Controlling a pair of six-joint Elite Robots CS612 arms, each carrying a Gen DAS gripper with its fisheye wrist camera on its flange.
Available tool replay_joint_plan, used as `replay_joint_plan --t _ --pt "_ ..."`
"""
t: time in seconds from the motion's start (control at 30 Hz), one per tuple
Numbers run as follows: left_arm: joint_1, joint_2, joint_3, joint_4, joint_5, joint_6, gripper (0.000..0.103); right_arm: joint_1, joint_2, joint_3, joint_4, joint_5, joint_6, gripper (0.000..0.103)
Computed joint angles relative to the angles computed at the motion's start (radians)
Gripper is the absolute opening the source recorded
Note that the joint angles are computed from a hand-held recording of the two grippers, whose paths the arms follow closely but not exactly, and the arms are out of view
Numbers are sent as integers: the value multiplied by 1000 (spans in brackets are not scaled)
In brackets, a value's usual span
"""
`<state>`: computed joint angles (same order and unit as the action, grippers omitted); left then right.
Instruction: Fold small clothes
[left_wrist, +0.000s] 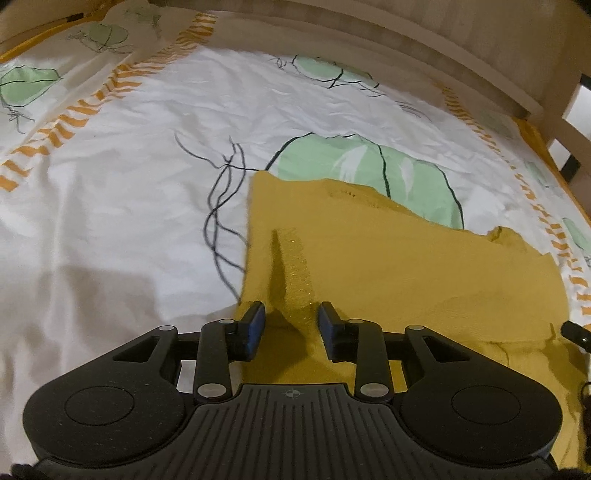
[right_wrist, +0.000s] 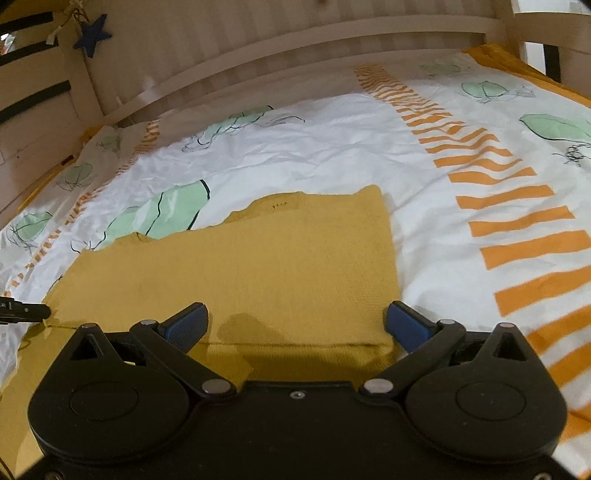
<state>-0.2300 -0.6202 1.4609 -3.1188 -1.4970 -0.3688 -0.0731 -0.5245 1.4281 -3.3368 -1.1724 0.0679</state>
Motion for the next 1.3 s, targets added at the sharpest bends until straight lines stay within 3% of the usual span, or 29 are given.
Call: replay_joint_plan --t 0.1,0.27,0.53,0.73,1.1,1.2,1.3 --pt "-11 -18 24 19 87 8 35 -7 -21 28 25 -3 -1 103" --pt "-4 -54 85 -1 96 -14 36 -26 -63 103 -10 11 8 103" --pt "-6 -99 154 -42 79 20 37 -46 -122 203 -64 61 30 103" --pt "-15 -73 111 -68 44 73 37 -40 -131 227 -88 89 24 103" --pt "-15 5 -29 12 15 112 37 -22 -120 231 -75 115 -34 103" --pt "-7 13 -56 57 -72 140 37 -24 -117 229 -63 128 -33 103" --pt "-6 6 -34 -14 -126 159 37 -25 -116 232 -67 131 -22 103"
